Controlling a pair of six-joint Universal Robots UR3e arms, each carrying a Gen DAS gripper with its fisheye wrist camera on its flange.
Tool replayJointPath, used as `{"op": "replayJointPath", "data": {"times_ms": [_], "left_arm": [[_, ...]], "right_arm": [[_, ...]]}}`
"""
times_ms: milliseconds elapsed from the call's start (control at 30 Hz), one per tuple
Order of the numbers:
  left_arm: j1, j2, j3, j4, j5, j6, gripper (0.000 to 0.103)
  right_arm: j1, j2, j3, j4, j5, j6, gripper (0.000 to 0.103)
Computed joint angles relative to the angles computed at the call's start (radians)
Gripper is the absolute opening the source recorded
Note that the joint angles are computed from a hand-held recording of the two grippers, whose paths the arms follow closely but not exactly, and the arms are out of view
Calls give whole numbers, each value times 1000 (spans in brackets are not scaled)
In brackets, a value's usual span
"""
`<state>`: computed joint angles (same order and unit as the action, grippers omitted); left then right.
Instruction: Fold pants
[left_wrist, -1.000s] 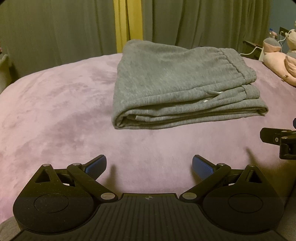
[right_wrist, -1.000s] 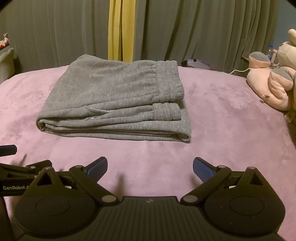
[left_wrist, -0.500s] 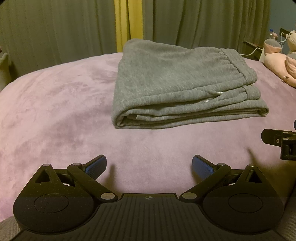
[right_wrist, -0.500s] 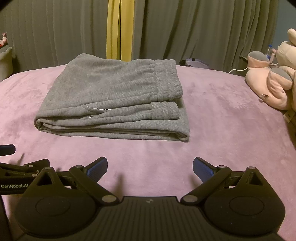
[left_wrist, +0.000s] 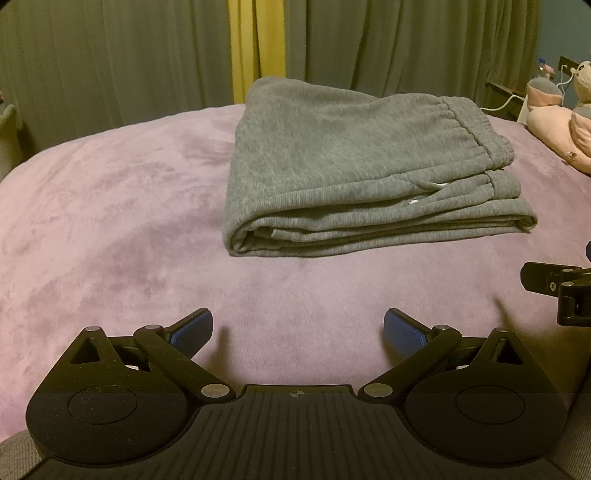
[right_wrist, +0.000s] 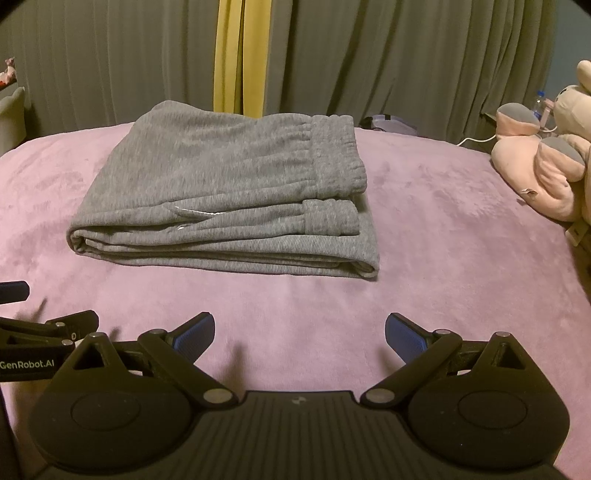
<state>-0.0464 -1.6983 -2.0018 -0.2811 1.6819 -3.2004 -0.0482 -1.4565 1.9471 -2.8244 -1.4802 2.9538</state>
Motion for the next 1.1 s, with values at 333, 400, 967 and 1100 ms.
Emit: {"op": "replayJointPath", "data": {"times_ms": [333, 400, 967, 1100], "left_arm": [[1, 0, -1, 6, 0, -6, 102], [3, -1, 0, 5, -2, -7, 102], [10, 3, -1, 3, -7, -7, 102], [11, 4, -2, 2, -9, -6, 102]], "right_arm": [[7, 2, -1, -3, -10, 0, 99], [9, 3, -1, -4, -12, 1, 99], [7, 5, -3, -3, -13, -7, 99], [7, 5, -3, -2, -13, -7, 99]]}}
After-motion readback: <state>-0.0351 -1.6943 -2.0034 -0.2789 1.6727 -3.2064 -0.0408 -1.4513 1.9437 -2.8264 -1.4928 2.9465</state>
